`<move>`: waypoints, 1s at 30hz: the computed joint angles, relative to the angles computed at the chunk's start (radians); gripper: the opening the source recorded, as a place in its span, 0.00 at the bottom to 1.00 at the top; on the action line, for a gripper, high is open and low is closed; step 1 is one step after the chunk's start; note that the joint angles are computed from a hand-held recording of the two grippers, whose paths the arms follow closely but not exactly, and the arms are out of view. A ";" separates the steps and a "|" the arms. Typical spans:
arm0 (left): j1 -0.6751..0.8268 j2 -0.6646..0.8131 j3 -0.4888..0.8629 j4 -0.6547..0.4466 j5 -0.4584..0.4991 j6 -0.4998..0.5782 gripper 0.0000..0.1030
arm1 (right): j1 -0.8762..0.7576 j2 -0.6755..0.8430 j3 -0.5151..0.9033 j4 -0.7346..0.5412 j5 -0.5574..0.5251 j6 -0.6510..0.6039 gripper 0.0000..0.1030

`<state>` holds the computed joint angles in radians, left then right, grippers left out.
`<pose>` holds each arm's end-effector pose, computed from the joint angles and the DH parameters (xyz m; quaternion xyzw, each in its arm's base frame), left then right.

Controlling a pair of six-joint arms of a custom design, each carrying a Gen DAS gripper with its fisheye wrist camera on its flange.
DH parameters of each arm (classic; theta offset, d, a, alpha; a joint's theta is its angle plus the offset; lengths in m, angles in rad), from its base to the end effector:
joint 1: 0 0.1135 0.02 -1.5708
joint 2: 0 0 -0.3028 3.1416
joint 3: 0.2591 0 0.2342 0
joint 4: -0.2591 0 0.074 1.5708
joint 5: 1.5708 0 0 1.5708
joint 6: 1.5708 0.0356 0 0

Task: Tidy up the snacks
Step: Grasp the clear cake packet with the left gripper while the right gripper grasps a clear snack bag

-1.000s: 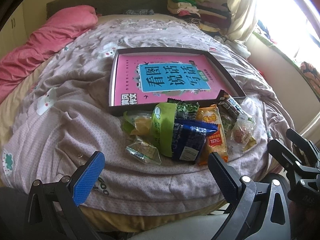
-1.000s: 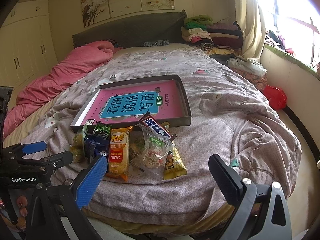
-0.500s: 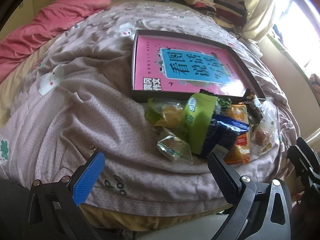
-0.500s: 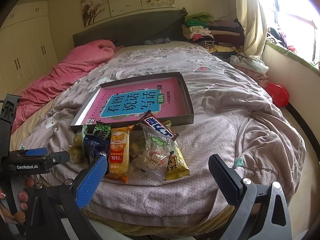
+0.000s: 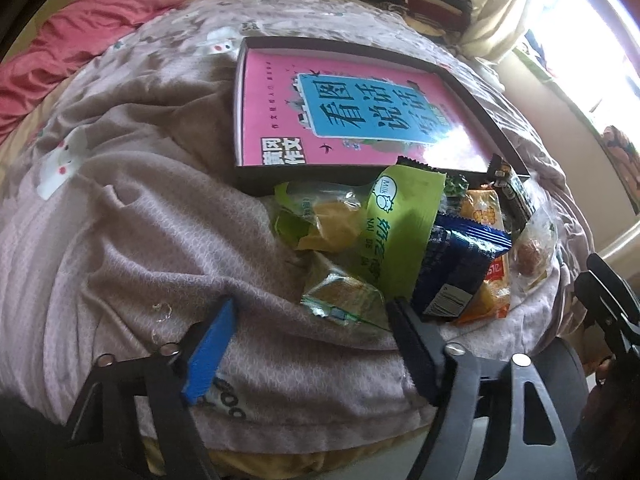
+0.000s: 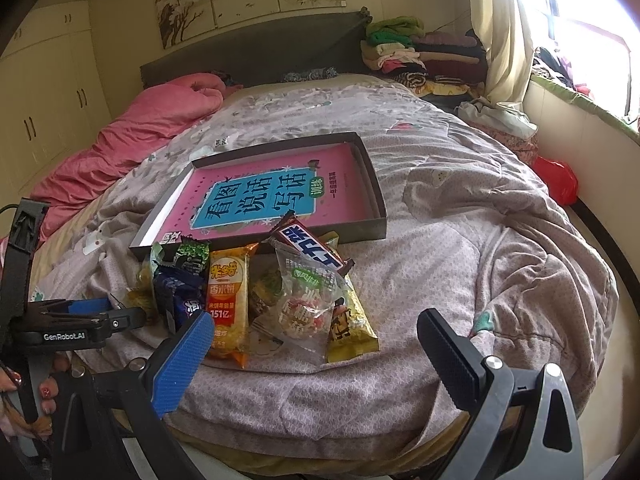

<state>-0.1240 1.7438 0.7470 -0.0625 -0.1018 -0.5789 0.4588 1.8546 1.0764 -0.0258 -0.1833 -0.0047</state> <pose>0.2971 -0.0334 0.1588 -0.2304 0.9384 -0.0408 0.2541 0.3412 0.1758 0.2095 -0.2454 0.8910 0.1665 0.3438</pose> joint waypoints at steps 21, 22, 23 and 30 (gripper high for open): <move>0.022 0.009 0.029 -0.017 0.048 0.182 0.49 | 0.007 0.116 0.122 -0.068 -0.054 0.019 0.62; 0.032 0.012 0.029 -0.017 0.065 0.192 0.49 | 0.006 0.124 0.131 -0.076 -0.059 0.021 0.59; 0.038 0.019 0.035 -0.020 0.079 0.201 0.49 | 0.005 0.132 0.139 -0.081 -0.066 0.024 0.56; 0.044 0.058 0.052 -0.017 0.091 0.211 0.48 | -0.020 0.189 0.187 -0.120 -0.121 0.047 0.41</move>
